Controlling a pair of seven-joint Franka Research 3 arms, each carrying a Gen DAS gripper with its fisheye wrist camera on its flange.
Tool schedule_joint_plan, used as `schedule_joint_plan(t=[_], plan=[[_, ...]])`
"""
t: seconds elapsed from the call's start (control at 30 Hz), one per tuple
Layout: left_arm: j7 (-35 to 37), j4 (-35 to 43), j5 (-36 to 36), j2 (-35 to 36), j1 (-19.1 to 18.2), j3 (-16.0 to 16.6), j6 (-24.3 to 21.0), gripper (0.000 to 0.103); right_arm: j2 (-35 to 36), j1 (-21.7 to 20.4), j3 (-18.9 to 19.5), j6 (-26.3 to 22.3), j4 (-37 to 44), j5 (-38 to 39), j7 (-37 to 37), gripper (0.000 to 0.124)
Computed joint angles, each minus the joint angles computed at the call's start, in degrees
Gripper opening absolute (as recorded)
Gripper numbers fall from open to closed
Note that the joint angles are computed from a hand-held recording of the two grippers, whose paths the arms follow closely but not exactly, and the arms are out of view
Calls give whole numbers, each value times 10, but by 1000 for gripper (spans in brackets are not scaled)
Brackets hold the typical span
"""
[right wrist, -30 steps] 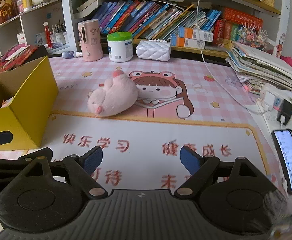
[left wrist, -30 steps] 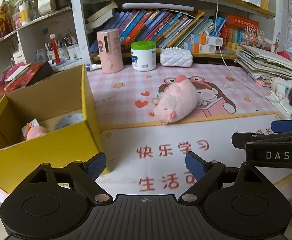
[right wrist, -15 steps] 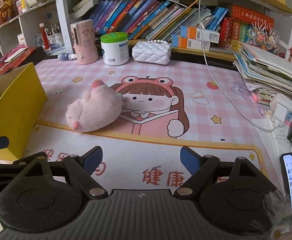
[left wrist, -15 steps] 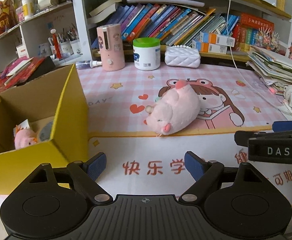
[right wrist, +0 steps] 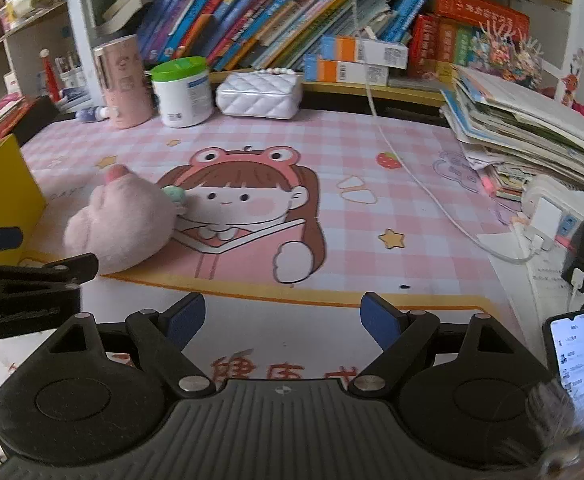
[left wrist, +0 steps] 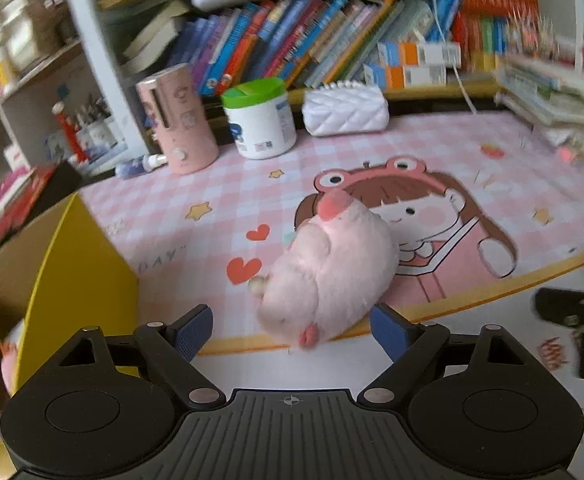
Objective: Organize objects
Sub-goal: 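Close the left tool on the pink pig plush, then lift the pig with the left tool while the right tool grasps the mint-green eraser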
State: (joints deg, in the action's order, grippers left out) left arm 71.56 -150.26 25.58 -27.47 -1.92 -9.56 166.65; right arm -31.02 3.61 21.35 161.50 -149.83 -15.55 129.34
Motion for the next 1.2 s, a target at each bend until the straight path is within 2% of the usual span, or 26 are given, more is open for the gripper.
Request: schedule_joint_plan(t=[0.23,0.4,0.53,0.6,0.7,0.8,0.87,0.97,1.2], plan=[[-64,49,96,68,58,-62,12,88,-8,-9,-8,-12,-8,-1,3,84],[-116,72,175,101,69,-74,5,87,-20,-17,-8,-25,-15,-4,11,84],[-110,70,177,110,46,-41,27,67,-25,-18,-7,-31,-17,-6,16,84],[-86,62,147,103,27,-18,35,62,-24,-15,-10,-28,-18,-7,13,84],[-57,40,92,76,4,12,55,61,-19,-12,-9,-22,-15,-6,10,84],[-2,10,10,33,-47,64,61,61,-9,-12,-5,-12,-8,-7,10,84],[33,-12,-39,-2,-84,101,55,61,1,-12,-2,-4,-1,-9,11,84],[68,-48,-84,-63,-108,128,39,62,19,-13,4,11,12,-14,13,84],[99,-101,-166,-173,-105,136,-48,62,73,-6,10,50,44,-26,9,84]])
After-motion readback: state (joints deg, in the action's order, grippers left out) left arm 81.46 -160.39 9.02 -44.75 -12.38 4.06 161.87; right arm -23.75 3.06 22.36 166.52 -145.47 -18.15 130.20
